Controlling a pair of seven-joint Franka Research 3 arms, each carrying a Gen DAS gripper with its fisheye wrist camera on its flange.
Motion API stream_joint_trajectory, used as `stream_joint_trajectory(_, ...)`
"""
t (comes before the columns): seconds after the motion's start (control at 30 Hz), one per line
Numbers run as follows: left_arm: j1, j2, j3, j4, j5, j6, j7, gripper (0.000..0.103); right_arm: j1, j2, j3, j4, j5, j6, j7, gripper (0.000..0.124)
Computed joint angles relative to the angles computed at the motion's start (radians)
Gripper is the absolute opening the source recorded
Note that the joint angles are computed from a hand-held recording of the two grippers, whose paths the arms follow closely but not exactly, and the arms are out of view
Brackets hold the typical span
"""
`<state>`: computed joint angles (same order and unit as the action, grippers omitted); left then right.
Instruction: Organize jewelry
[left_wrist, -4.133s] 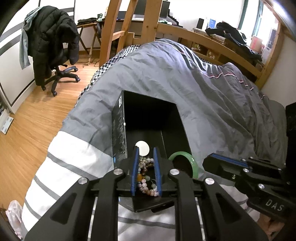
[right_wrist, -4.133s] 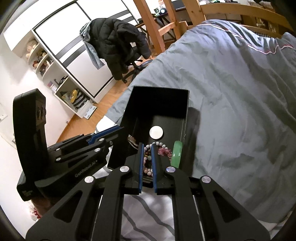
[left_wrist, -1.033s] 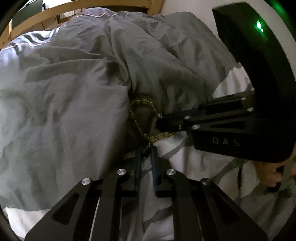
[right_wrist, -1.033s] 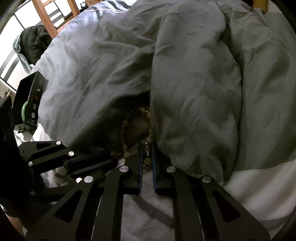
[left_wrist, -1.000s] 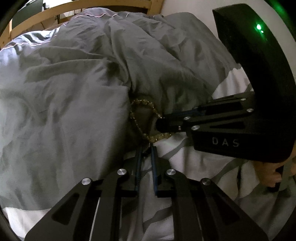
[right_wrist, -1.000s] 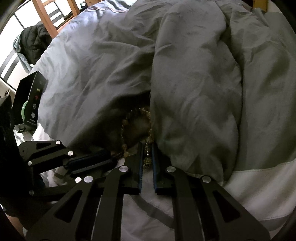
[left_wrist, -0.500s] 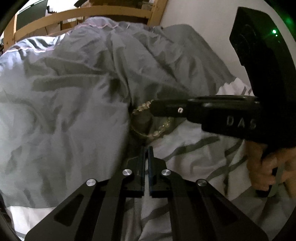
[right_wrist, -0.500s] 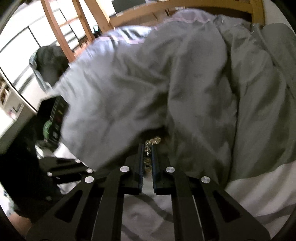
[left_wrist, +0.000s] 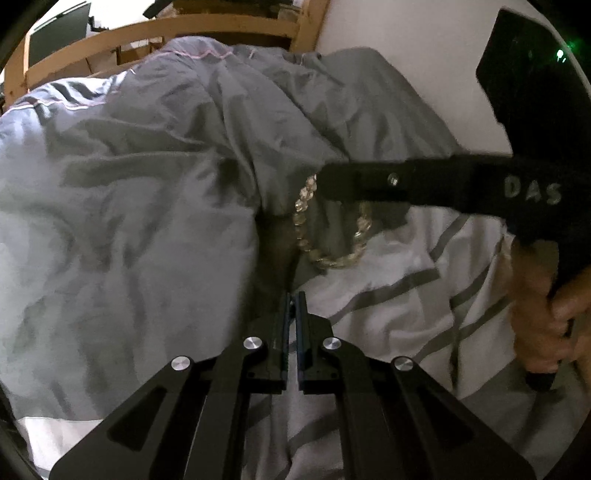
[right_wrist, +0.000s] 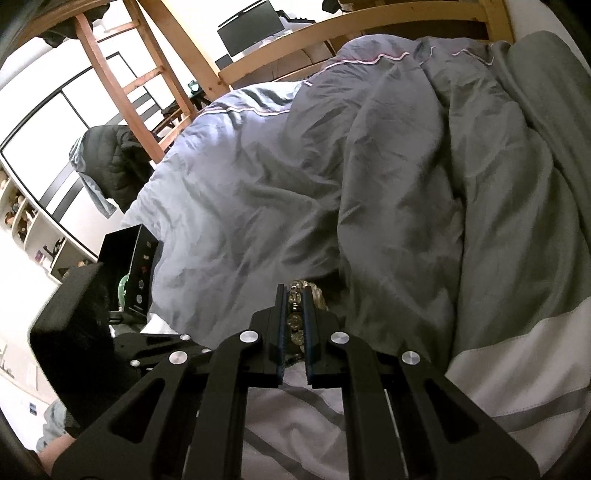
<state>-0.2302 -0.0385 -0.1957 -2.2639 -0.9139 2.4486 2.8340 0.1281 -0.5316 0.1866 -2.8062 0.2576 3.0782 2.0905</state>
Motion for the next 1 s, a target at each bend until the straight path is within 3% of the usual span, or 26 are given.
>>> stream_joint_trajectory(0.2,0.009,0.042,-0.011,0.038,0.015,-0.026,-0.009,0.005,-0.001,0.011,-0.004,0.005,0.0,-0.002,0.002,0.009)
stream_joint_trajectory(0.27,0.014,0.037,-0.013,0.034,0.002,-0.028,0.007,0.017,-0.006,0.014,-0.002,0.004,0.0,-0.003,0.007,0.008)
stream_joint_trajectory(0.33,0.014,0.024,-0.014,0.021,-0.029,-0.014,0.038,0.042,-0.006,0.02,-0.002,0.006,0.0,-0.003,0.01,0.008)
stream_joint_trajectory(0.37,0.014,0.017,-0.013,0.016,-0.046,-0.015,0.055,0.042,-0.008,0.023,0.0,0.008,-0.002,-0.004,0.011,0.008)
stream_joint_trajectory(0.5,0.007,0.022,-0.014,0.015,-0.02,-0.018,0.047,0.04,-0.008,0.027,0.001,0.011,-0.009,-0.007,0.011,0.008)
stream_joint_trajectory(0.67,0.001,0.029,-0.019,0.015,0.029,-0.014,0.021,0.025,-0.013,0.027,0.003,0.011,-0.013,-0.009,0.018,0.009)
stream_joint_trajectory(0.73,0.002,0.035,-0.018,0.02,0.04,-0.014,0.003,0.012,-0.014,0.027,0.005,0.011,-0.013,-0.011,0.023,0.009)
stream_joint_trajectory(1.0,0.023,0.045,-0.014,0.046,0.041,-0.081,-0.019,0.006,-0.012,0.027,0.002,0.01,-0.016,-0.014,0.027,0.009)
